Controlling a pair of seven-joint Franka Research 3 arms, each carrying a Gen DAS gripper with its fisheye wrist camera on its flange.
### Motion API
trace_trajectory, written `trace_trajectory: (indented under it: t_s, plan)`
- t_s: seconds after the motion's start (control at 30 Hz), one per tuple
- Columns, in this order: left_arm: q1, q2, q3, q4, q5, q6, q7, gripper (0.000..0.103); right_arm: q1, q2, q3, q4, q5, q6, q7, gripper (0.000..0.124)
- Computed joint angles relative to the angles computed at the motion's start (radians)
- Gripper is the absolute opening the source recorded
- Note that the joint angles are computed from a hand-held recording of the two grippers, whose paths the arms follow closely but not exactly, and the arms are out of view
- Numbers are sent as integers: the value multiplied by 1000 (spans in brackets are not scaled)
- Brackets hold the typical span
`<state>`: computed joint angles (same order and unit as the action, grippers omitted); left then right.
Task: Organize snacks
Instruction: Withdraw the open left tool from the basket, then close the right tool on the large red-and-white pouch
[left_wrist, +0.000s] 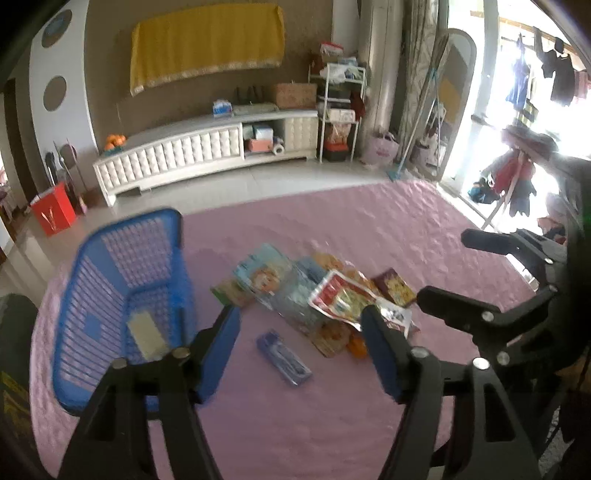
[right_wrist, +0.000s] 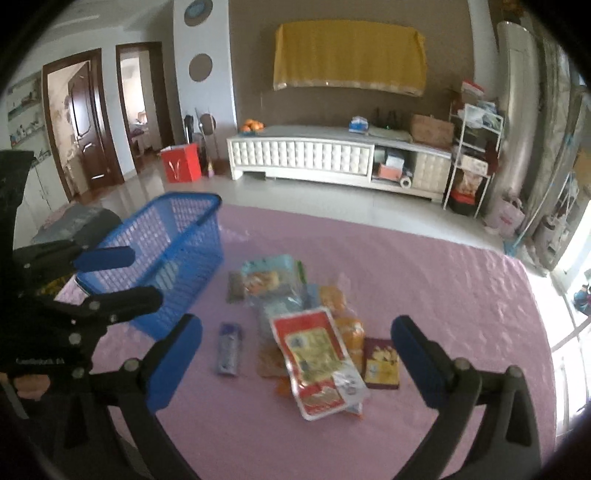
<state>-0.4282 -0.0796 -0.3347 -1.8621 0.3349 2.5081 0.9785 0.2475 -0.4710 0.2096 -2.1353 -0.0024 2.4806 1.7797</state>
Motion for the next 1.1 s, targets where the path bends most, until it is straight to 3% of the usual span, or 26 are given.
trace_trajectory:
  t_s: [0.1,0.33,0.47,0.87,1.0,1.1]
  plan:
    - [-9,33,-5,0,-25,-3,-11,76,58,18,-72,-19,109,-27,-109,103]
    - [-34,137,-6,61,1,-84,-56,88,59,89,-105,-19,179,-95,-248,103]
    - [-42,178,3,84,6,-117,-62,89,59,142,-133,5,241,-134,-321,103]
    - [-47,268,23,149,8,-177,-52,91,41,292,-148,96,362,-208,-466,103]
    - [-37,267,23,144,-30,-170,-29,91,42,303,-132,99,333,-191,-474,86]
    - [-33,264,21,138,-50,-166,-14,91,45,312,-133,110,333,-203,-491,86]
